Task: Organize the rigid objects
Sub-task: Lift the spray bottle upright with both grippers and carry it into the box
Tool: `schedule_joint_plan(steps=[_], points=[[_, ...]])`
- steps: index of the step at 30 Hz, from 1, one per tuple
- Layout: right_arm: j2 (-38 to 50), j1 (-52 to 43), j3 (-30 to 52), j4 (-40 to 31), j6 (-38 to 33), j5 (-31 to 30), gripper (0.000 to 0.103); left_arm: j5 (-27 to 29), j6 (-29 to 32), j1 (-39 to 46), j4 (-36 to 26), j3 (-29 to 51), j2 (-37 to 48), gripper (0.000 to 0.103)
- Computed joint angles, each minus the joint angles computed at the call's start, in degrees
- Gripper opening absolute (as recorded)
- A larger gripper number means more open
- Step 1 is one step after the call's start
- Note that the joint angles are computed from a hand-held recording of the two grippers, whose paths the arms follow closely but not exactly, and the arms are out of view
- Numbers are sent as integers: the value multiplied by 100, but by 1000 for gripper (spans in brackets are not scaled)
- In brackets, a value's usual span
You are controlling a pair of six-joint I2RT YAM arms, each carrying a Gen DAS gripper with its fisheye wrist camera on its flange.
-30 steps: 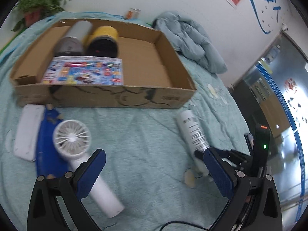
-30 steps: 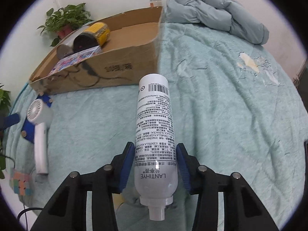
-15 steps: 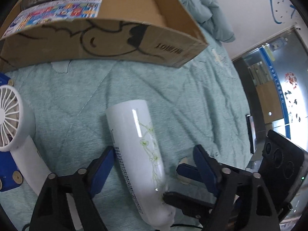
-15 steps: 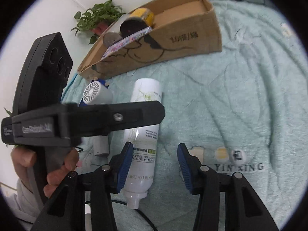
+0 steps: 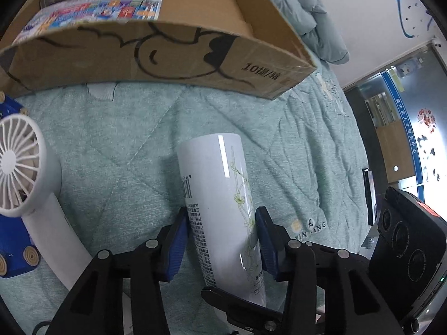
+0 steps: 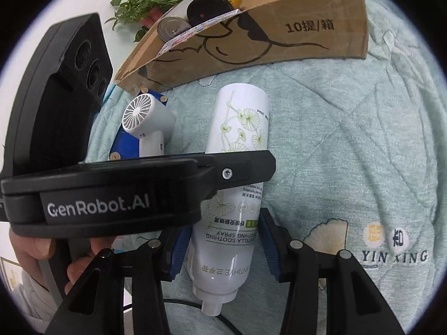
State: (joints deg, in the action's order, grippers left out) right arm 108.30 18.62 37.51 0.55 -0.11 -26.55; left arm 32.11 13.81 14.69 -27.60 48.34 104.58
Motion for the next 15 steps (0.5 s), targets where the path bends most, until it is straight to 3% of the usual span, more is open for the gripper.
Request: schedule_joint_plan(steps=[9, 15], points=[[-1022, 16, -1, -3, 140, 206, 44, 374, 266, 123, -625, 377, -1302, 41], [-1544, 58, 357, -273, 21, 358, 44, 566, 354, 182, -1043, 1184, -1533, 41]])
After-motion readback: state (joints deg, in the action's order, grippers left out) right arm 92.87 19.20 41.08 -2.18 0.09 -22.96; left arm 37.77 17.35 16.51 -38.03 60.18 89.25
